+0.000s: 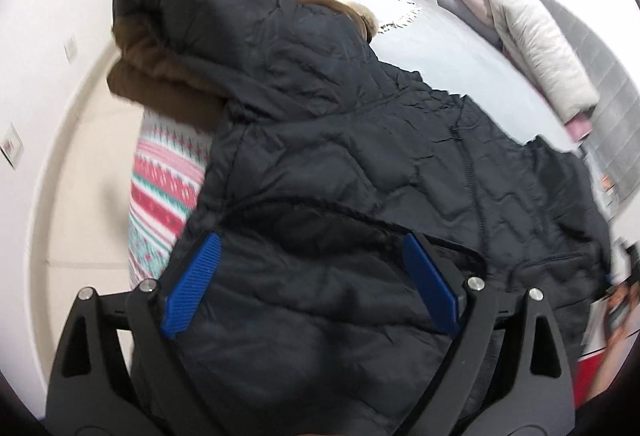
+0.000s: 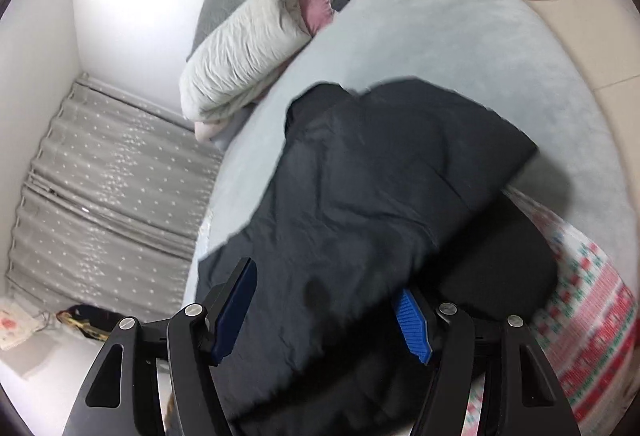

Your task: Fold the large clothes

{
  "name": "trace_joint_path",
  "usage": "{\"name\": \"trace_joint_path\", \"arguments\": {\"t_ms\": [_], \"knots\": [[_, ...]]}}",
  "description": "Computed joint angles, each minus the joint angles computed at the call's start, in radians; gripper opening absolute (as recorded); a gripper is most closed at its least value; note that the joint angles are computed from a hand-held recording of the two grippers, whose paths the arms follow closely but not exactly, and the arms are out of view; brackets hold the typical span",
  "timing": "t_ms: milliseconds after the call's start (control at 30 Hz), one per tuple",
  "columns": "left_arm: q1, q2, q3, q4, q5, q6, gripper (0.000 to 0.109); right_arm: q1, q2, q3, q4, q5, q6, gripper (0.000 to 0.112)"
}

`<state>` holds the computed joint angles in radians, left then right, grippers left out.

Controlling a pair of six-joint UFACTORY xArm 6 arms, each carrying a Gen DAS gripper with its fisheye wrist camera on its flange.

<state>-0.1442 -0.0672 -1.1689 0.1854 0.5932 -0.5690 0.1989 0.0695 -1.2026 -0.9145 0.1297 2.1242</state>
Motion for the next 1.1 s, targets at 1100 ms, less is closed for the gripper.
{"name": "trace_joint_path", "arguments": {"t_ms": [1100], "knots": [[-0.029, 0.176, -0.130, 0.250, 0.032, 0.015, 0.092, 0.139, 0.001, -0.227, -0.151, 0.588, -0.205, 0.004]]}}
